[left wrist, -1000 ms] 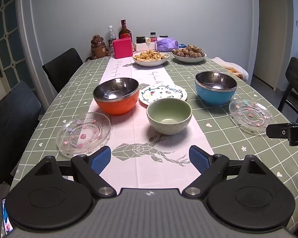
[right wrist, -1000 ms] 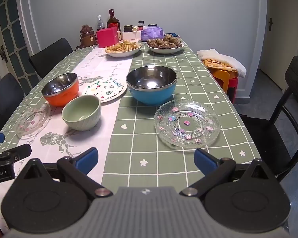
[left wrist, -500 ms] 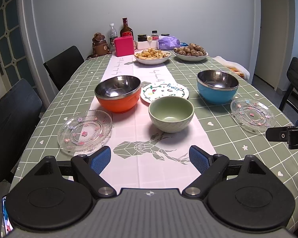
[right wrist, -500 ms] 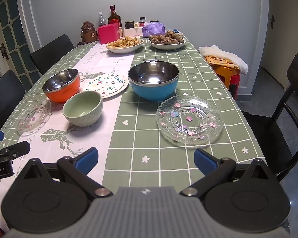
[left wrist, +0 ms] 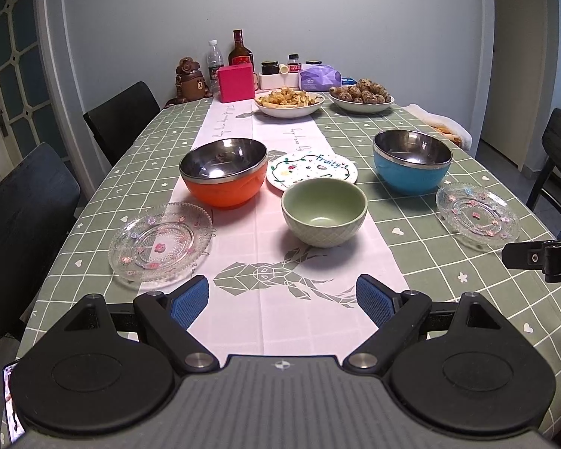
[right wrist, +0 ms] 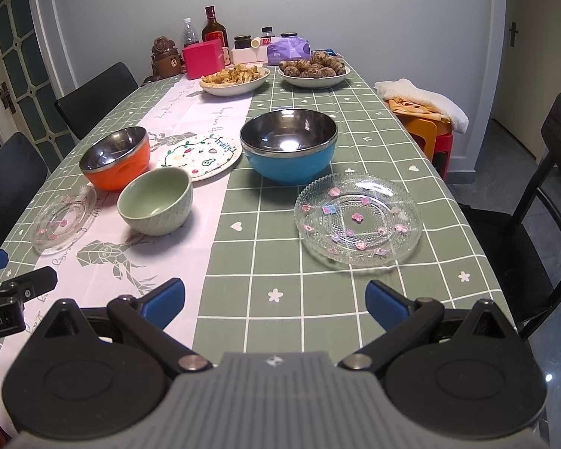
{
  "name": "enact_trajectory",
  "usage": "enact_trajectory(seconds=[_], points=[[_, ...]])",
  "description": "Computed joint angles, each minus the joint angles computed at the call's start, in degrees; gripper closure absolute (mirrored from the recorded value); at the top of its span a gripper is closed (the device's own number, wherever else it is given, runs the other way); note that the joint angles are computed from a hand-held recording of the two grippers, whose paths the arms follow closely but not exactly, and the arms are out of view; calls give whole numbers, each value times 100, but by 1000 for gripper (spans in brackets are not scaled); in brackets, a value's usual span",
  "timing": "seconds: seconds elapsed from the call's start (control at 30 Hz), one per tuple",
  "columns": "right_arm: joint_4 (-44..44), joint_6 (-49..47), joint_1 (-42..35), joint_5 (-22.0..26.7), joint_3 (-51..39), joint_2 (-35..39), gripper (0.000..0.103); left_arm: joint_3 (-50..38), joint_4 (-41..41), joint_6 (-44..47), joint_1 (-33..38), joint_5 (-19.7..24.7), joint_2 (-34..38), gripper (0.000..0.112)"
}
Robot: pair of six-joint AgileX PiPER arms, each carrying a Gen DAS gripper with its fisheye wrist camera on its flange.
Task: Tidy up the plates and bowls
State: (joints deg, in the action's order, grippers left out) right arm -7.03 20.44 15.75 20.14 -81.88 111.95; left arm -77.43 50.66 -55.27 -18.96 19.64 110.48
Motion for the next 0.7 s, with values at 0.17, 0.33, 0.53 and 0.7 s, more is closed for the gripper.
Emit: enact_trajectory(seconds=[0.17,0.33,0.53,0.7], points=[[79,-88,-11,36,-33,18,3,-2,-3,4,-6,8,1,9],[62,-67,-5,34,-27,18,3,1,-22,28,7,-10,1,9],[53,-51,-1,26,-20,16,3,9,-51,34,1,-15,0,9],[90,-82,5,37,-27,27,3,1,-72,62,-5,-20,14,9]])
